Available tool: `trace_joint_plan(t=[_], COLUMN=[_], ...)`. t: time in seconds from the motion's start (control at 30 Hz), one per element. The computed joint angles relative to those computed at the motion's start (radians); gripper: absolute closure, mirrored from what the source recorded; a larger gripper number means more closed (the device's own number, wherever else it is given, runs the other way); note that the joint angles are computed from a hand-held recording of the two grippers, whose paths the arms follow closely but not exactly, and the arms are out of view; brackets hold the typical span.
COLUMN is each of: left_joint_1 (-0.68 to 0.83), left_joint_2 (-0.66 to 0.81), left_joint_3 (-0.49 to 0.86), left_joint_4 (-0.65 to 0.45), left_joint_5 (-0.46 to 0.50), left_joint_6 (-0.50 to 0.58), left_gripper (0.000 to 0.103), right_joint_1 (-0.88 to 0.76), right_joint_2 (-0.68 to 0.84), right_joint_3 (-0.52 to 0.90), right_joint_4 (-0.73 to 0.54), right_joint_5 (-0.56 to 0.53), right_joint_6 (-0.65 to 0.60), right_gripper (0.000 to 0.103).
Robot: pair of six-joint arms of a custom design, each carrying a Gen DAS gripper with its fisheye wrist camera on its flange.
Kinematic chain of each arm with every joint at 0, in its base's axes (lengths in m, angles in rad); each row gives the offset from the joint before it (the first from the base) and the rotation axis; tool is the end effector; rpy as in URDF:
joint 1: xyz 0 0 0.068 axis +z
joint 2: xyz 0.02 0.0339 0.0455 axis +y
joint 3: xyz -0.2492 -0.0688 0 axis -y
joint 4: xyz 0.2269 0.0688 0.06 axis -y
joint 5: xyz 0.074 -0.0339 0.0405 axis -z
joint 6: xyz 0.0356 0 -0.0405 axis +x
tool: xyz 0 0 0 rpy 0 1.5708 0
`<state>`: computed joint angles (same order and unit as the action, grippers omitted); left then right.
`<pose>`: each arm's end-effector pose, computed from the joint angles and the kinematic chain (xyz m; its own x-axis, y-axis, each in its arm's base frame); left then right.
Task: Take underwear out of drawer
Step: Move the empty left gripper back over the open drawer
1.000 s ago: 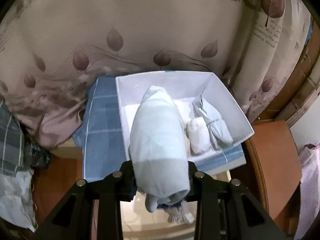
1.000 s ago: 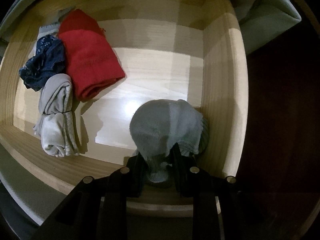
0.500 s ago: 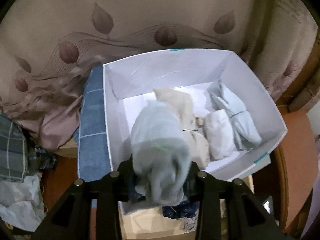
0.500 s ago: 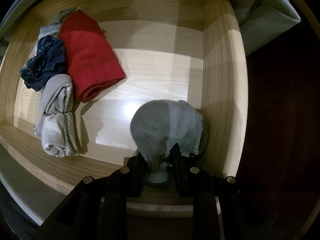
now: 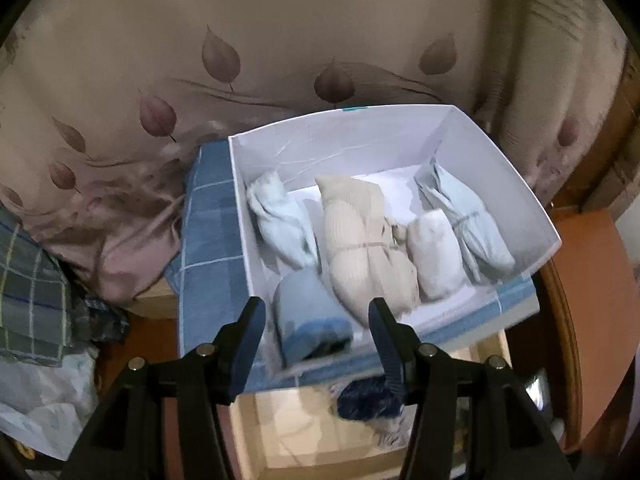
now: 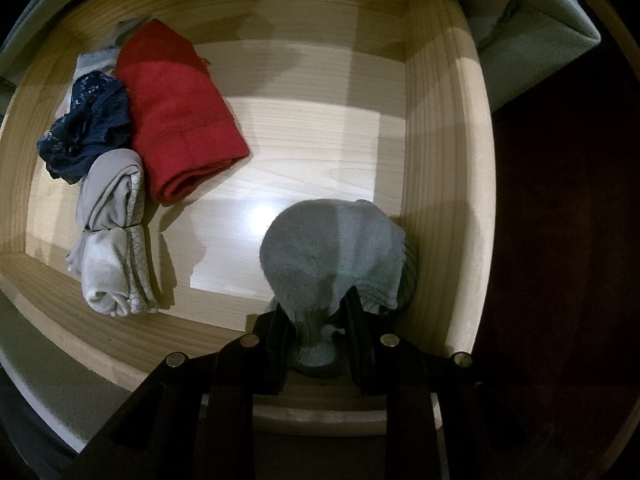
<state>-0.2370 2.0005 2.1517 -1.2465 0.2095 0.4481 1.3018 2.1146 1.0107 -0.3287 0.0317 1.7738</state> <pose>0.3763 -0.0985 0.3368 -0.6393 0.5904 -0.4927 0.6648 0.7463 0.0317 0.0861 0.3079 0.0426 -0.8896 0.4568 -0.0030 0.4519 0.8808 0.1413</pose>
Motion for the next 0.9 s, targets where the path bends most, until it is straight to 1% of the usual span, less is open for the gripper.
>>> trace_joint_plan(t=[0.07, 0.17, 0.27, 0.4, 0.47, 0.57, 0.63, 0.7, 0.77, 0.9], left_joint_1=[0.032, 0.079, 0.127, 0.191, 0.219, 0.251, 0.265, 0.266, 0.284, 0.316], left_joint_2=[-0.065, -0.133, -0.208, -0.319, -0.364, -0.397, -0.421, -0.43, -0.436, -0.406], left_joint_3=[-0.073, -0.161, -0.3, -0.568, -0.706, -0.876, -1.007, -1.085, -1.168, -1.236], left_joint_4=[0.01, 0.021, 0.061, 0.199, 0.29, 0.423, 0.543, 0.617, 0.695, 0.78], left_joint_5=[0.023, 0.037, 0.034, 0.024, 0.017, 0.008, -0.018, -0.041, -0.031, -0.02], left_joint_6=[0.04, 0.065, 0.091, 0.11, 0.11, 0.096, 0.084, 0.074, 0.063, 0.039], left_gripper=[0.048, 0.048, 0.047, 0.047, 0.047, 0.047, 0.047, 0.047, 0.047, 0.047], right_joint_1=[-0.005, -0.017, -0.024, -0.021, -0.022, -0.023, -0.018, -0.01, -0.006, -0.007], right_joint_2=[0.005, 0.015, 0.024, 0.039, 0.042, 0.046, 0.044, 0.044, 0.036, -0.008], right_joint_3=[0.004, 0.011, 0.016, 0.043, 0.053, 0.065, 0.075, 0.085, 0.082, 0.053], right_joint_4=[-0.001, 0.0, 0.002, -0.024, -0.034, -0.049, -0.065, -0.079, -0.082, -0.087], right_joint_5=[-0.003, -0.015, -0.017, 0.011, 0.02, 0.039, 0.063, 0.086, 0.11, 0.169], right_joint_6=[-0.005, -0.016, -0.023, -0.023, -0.018, -0.021, -0.01, 0.002, 0.022, 0.055], right_gripper=[0.081, 0.081, 0.081, 0.081, 0.082, 0.082, 0.082, 0.083, 0.083, 0.084])
